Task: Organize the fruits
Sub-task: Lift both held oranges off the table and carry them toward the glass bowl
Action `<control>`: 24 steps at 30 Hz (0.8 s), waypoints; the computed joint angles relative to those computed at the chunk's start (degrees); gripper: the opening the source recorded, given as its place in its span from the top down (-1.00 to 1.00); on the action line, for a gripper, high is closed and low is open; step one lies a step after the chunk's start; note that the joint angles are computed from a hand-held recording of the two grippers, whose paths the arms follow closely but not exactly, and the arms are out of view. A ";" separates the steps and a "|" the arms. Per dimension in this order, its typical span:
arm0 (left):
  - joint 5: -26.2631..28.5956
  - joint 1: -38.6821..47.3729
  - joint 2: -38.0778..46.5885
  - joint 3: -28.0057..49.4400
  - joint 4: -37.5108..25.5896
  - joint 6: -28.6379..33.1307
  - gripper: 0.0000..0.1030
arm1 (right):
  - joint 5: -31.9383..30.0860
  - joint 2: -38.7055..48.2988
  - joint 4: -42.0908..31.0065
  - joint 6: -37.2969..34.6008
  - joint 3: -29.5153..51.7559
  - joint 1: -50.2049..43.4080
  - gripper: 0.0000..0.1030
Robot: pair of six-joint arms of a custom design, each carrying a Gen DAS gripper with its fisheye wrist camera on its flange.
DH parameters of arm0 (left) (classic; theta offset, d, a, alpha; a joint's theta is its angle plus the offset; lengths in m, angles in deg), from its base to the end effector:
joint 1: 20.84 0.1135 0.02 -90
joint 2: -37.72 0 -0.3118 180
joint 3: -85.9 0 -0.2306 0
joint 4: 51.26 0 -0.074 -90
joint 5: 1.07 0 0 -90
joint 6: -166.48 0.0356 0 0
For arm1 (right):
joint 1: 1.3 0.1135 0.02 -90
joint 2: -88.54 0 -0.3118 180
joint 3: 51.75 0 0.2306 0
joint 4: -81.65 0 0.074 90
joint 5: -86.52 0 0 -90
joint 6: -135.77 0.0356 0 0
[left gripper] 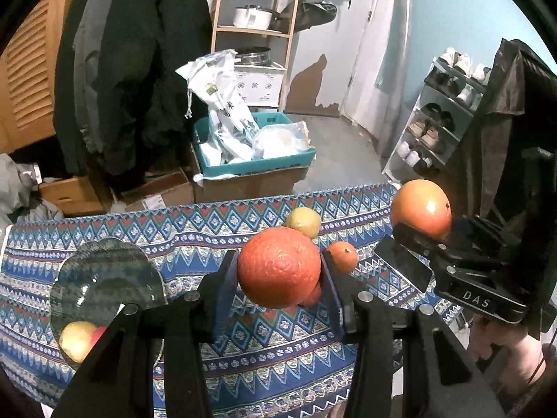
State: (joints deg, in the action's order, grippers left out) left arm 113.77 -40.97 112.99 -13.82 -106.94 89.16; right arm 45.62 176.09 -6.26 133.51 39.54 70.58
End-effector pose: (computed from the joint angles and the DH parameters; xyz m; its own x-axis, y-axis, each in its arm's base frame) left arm 0.2181 -0.0959 0.3530 -0.5851 0.4266 -0.6897 0.7080 0.6834 -0.1779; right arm 0.1023 0.2261 0.3433 -0.6101 0.2391 -0.7554 0.2856 0.9557 0.0718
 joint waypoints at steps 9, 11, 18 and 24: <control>2.35 4.78 0.56 1.46 -1.50 1.67 0.09 | -0.02 2.19 4.25 -7.61 4.10 -2.11 -0.31; 2.78 6.16 1.04 1.77 -1.71 2.17 0.09 | -0.44 2.78 5.86 -9.75 4.78 -2.92 -0.31; 4.51 11.13 2.80 2.38 -2.00 3.99 0.09 | -2.45 5.50 11.12 -16.87 7.60 -5.73 -0.31; 5.72 15.57 4.59 3.20 -2.89 5.87 0.09 | -5.03 8.36 15.69 -22.62 10.06 -8.06 -0.31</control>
State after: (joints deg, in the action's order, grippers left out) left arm 119.49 -25.40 117.58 -10.63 -109.83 95.03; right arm 40.59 184.45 9.42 110.89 49.60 62.51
